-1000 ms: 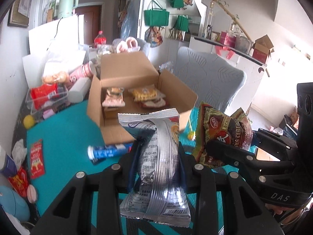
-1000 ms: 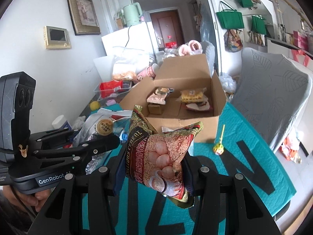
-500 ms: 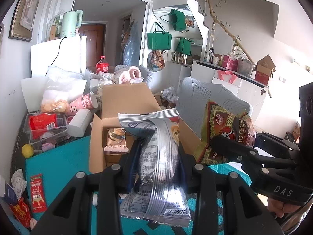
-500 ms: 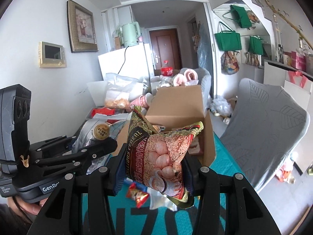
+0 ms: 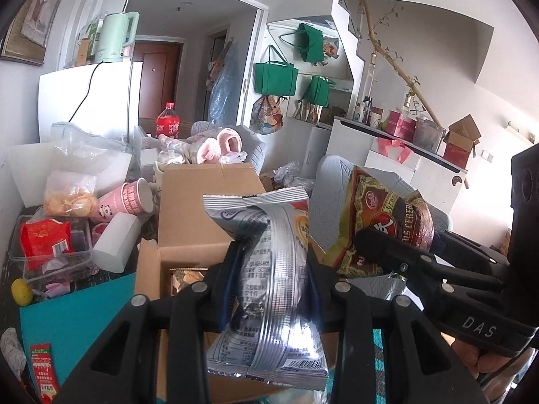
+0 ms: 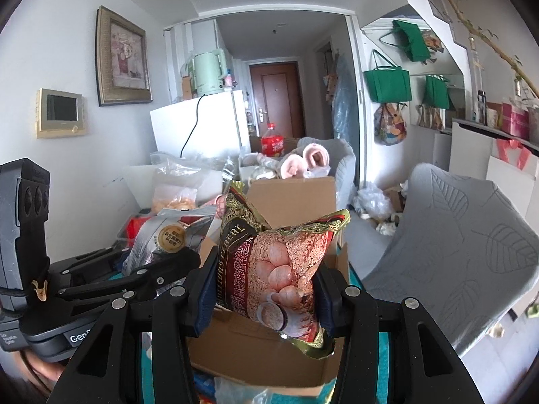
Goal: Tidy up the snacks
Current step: 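Carry both held bags over the open cardboard box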
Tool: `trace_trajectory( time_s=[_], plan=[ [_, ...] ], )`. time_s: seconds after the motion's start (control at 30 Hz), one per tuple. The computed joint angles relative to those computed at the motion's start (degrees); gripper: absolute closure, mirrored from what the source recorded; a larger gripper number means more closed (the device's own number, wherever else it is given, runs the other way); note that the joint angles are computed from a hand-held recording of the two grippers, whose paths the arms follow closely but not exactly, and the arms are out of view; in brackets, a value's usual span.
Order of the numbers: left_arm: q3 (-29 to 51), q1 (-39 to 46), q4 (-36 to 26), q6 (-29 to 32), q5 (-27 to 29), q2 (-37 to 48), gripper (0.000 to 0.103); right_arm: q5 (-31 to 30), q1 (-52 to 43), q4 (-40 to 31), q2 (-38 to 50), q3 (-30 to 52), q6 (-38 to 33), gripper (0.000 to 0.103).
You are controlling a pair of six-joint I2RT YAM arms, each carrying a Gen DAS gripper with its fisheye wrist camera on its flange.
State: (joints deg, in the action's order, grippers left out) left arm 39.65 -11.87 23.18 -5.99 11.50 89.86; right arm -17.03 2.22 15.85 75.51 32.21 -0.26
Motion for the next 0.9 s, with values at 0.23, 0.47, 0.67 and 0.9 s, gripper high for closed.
trace_trajectory(
  time_s=[0.23, 0.47, 0.67, 0.9],
  plan=[
    [10.4, 2.4, 0.8, 0.8, -1.2, 12.4, 0.069, -1.5, 0.4, 4.8, 15.2, 9.0, -0.3, 0.055],
    [19.5, 3.3, -3.4, 3.4, -5.3, 21.5, 0.069, -2.7, 0.6, 4.0, 27.1, 18.2, -0.7, 0.055],
    [27.2, 3.2, -10.2, 4.9, -7.3, 29.0, 0.069, 0.4, 1.2, -6.1, 37.2, 28.9, -1.7, 0.055],
    [33.3, 2.5, -15.6, 6.1, -11.0, 35.0, 0.069, 5.6, 2.1, -17.7, 45.7, 38.1, -3.1, 0.053]
  ],
)
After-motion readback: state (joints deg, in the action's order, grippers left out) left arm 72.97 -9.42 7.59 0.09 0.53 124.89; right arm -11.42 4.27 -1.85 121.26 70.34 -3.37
